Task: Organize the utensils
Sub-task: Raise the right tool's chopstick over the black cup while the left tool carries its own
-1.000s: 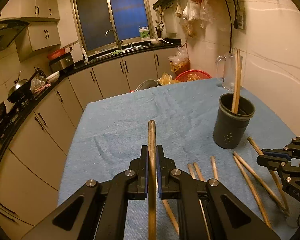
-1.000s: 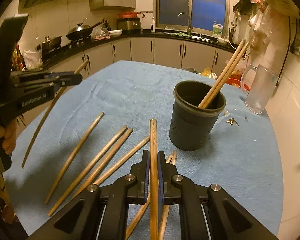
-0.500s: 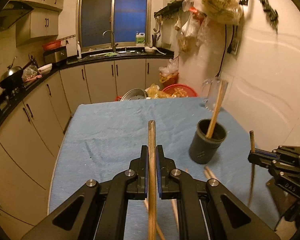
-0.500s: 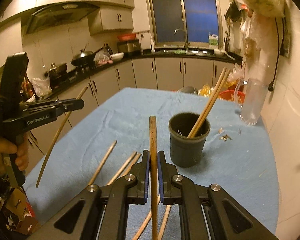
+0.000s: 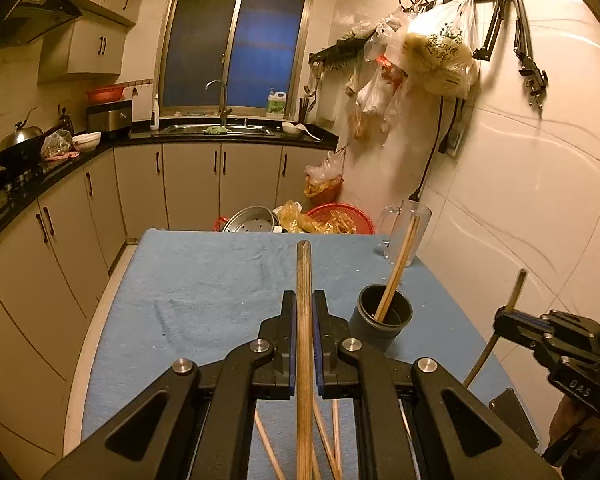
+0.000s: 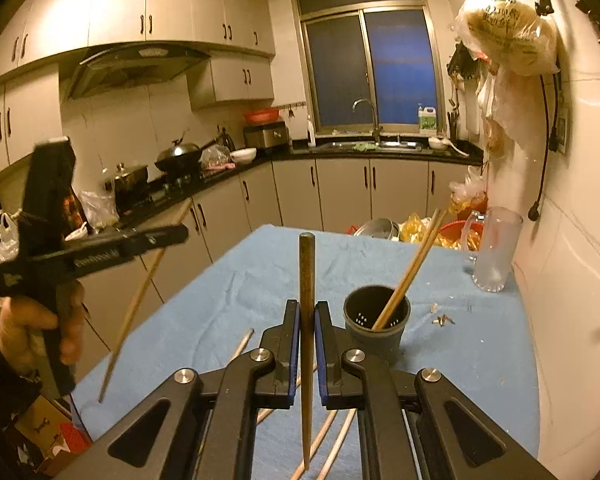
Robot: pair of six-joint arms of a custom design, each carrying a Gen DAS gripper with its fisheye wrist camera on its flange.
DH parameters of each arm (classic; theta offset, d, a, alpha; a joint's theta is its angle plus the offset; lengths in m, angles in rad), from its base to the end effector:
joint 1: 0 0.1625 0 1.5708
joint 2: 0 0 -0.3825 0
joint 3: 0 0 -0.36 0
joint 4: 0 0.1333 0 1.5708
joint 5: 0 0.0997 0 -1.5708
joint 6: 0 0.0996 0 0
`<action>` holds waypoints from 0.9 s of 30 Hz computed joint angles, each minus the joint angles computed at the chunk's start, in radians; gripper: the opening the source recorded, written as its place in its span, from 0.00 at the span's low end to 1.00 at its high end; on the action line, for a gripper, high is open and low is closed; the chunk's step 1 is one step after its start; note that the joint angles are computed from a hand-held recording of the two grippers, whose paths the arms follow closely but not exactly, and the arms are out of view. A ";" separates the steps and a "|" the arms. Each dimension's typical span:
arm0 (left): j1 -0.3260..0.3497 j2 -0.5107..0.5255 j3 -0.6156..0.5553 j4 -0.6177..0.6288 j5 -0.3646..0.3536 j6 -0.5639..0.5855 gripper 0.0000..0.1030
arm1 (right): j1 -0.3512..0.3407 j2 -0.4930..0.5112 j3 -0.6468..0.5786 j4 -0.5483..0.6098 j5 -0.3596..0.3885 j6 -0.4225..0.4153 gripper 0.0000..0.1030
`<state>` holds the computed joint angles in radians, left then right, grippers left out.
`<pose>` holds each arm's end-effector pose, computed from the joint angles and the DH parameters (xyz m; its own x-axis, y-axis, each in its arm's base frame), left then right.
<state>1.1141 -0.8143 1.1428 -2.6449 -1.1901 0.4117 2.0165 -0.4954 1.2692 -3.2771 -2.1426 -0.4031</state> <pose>-0.1732 -0.7386 0.3242 -0.7359 0.4317 -0.5217 0.6748 0.5310 -0.5125 0.3823 -0.6160 0.1229 -0.7695 -0.1836 0.6116 -0.6074 0.5062 -0.6123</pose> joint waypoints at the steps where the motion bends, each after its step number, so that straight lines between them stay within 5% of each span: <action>1: -0.001 0.002 0.001 -0.007 0.002 0.003 0.07 | 0.003 0.000 0.001 -0.004 -0.001 -0.001 0.08; 11: -0.001 0.025 -0.028 -0.004 -0.011 -0.021 0.07 | 0.007 -0.022 0.030 -0.070 0.054 0.022 0.08; 27: -0.040 0.075 -0.123 0.067 -0.047 -0.003 0.07 | 0.009 -0.019 -0.040 -0.113 0.044 -0.008 0.08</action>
